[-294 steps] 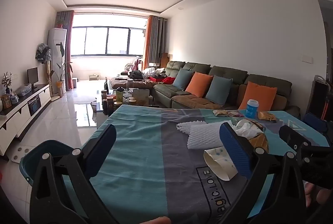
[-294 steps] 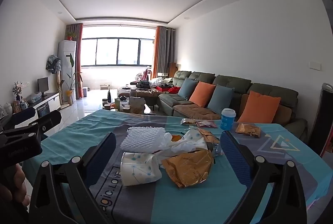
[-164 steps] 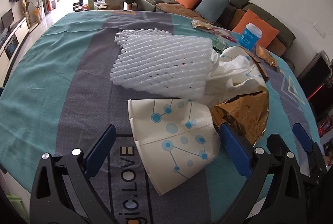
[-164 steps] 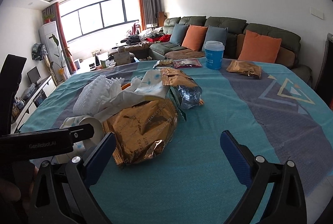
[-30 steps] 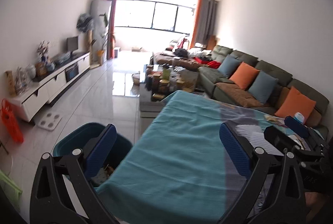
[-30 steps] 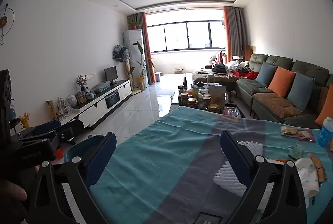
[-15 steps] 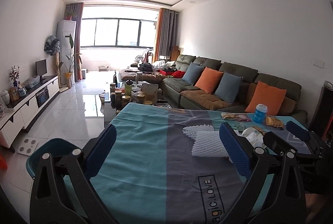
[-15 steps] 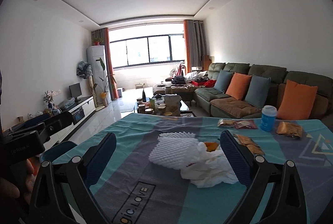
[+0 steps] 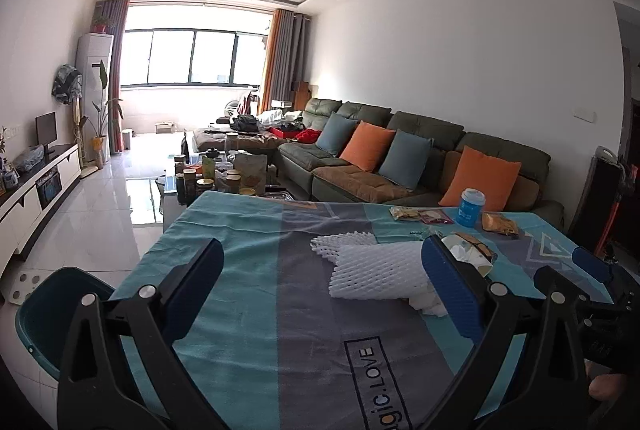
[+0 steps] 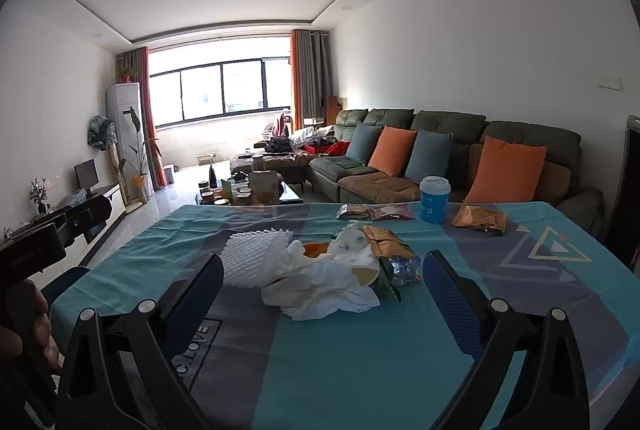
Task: Collect trash
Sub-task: 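Grasp the white foam fruit net with the left tool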
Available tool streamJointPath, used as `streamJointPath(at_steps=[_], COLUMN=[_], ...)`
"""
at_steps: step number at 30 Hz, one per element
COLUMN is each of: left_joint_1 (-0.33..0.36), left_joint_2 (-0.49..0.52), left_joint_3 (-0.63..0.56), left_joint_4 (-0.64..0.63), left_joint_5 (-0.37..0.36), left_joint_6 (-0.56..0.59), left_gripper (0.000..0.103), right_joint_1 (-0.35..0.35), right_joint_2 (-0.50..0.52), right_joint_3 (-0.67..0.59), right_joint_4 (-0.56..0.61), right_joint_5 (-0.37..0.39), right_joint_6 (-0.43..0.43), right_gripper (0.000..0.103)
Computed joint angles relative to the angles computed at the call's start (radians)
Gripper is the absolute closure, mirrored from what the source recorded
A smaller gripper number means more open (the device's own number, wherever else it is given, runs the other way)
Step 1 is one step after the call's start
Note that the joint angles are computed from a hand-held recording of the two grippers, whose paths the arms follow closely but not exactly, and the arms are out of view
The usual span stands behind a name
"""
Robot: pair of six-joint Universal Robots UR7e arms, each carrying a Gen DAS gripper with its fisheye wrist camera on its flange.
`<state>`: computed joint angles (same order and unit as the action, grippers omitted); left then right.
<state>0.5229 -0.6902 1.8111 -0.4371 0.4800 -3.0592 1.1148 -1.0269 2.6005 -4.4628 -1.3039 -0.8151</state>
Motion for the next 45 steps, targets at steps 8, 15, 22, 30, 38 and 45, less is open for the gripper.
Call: streamJointPath(at_steps=[8, 15, 22, 30, 38, 45], left_joint_1=[0.111, 0.185, 0.249, 0.233, 0.227, 0.247], left_joint_2=[0.097, 0.217, 0.347, 0.444, 0.491, 0.514], left_joint_3=[-0.17, -0.369, -0.601, -0.725, -0.797, -0.839], left_joint_4=[0.213, 0.398, 0.665, 0.697, 0.746, 0.834], left_joint_5=[0.137, 0.228, 0.338, 0.292, 0.243, 0.252], left_joint_6=[-0.084, -0.082, -0.195, -0.041, 0.002, -0.061], left_gripper=[0.006, 0.006, 0.006, 0.006, 0.018, 0.053], right_joint_1=[0.027, 0.057, 0.063, 0.046, 0.032, 0.031], right_joint_2=[-0.03, -0.054, -0.087, -0.094, -0.104, -0.106], right_joint_3=[-0.071, -0.146, -0.204, -0.222, -0.23, -0.238], right_joint_4=[0.131, 0.269, 0.375, 0.431, 0.454, 0.474], right_joint_5=[-0.095, -0.165, -0.198, -0.202, -0.198, -0.174], right_joint_6=[0.027, 0.042, 0.088, 0.108, 0.119, 0.113], right_gripper=[0.007, 0.007, 0.007, 0.007, 0.007, 0.007])
